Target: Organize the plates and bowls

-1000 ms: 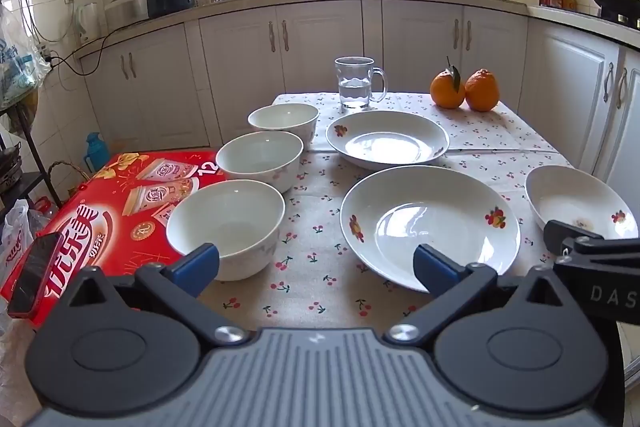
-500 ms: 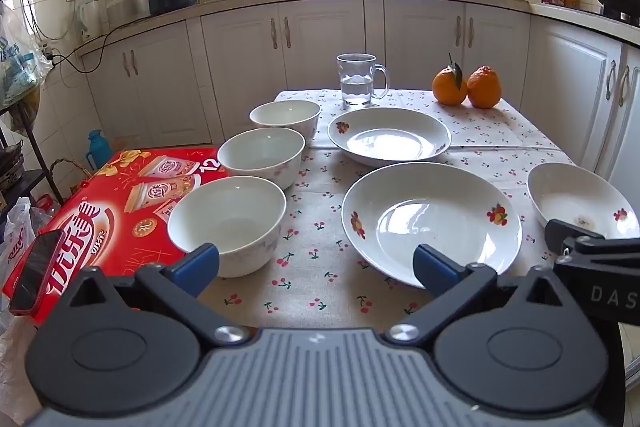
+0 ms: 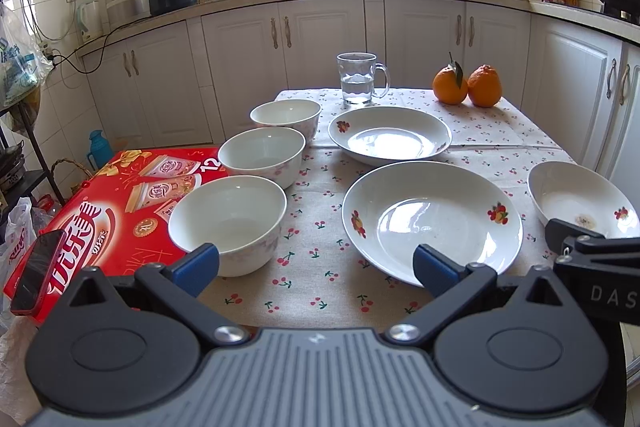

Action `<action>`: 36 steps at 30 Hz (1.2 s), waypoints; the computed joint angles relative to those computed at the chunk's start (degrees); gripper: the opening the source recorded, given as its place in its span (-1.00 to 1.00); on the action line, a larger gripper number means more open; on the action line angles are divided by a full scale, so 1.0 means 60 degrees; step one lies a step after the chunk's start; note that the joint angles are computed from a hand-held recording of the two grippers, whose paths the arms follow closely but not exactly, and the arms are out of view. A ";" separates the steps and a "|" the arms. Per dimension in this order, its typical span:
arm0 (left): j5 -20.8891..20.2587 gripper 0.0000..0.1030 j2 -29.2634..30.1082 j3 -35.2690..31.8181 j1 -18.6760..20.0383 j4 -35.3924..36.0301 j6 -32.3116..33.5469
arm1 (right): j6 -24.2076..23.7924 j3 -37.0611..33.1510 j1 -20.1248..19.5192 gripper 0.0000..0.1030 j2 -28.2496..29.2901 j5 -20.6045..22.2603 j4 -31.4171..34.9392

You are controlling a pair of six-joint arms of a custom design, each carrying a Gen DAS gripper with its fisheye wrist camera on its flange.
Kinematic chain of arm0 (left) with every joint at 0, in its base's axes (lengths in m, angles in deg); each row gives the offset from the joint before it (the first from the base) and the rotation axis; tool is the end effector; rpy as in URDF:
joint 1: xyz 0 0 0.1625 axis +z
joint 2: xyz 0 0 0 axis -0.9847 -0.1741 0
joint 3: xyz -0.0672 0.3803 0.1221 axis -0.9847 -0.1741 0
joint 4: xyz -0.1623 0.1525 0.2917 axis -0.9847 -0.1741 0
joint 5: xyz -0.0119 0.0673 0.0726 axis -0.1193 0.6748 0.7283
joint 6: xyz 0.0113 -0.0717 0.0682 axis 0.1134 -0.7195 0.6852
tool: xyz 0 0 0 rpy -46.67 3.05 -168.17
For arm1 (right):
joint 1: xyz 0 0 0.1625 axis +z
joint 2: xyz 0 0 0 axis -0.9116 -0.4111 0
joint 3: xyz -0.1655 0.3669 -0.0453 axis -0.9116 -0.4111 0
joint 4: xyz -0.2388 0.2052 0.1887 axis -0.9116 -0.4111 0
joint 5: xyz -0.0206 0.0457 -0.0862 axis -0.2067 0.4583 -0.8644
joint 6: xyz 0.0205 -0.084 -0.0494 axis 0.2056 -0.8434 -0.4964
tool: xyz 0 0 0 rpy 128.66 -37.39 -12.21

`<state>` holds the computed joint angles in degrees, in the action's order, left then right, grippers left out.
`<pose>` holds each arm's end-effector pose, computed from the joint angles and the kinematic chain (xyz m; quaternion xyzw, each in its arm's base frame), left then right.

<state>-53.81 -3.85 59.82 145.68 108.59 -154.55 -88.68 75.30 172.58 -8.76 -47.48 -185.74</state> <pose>-0.1021 -0.7474 0.2106 0.1290 0.7865 -0.4428 0.4108 0.3032 -0.7538 0.0385 0.2407 -0.8011 0.4044 0.3697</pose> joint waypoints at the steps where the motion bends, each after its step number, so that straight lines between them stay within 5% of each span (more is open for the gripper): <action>1: 0.0000 0.98 0.0000 0.0000 0.0000 0.0000 0.0000 | -0.0008 -0.0016 -0.0001 1.00 0.0009 0.0000 0.0001; 36: -0.0008 0.98 -0.0015 0.0037 -0.0002 0.0030 -0.0080 | -0.0105 -0.0100 0.0010 1.00 0.0032 0.0000 -0.0028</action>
<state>-53.86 -3.93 60.05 145.66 108.77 -155.03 -89.31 74.70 172.65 -8.57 -47.48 -185.91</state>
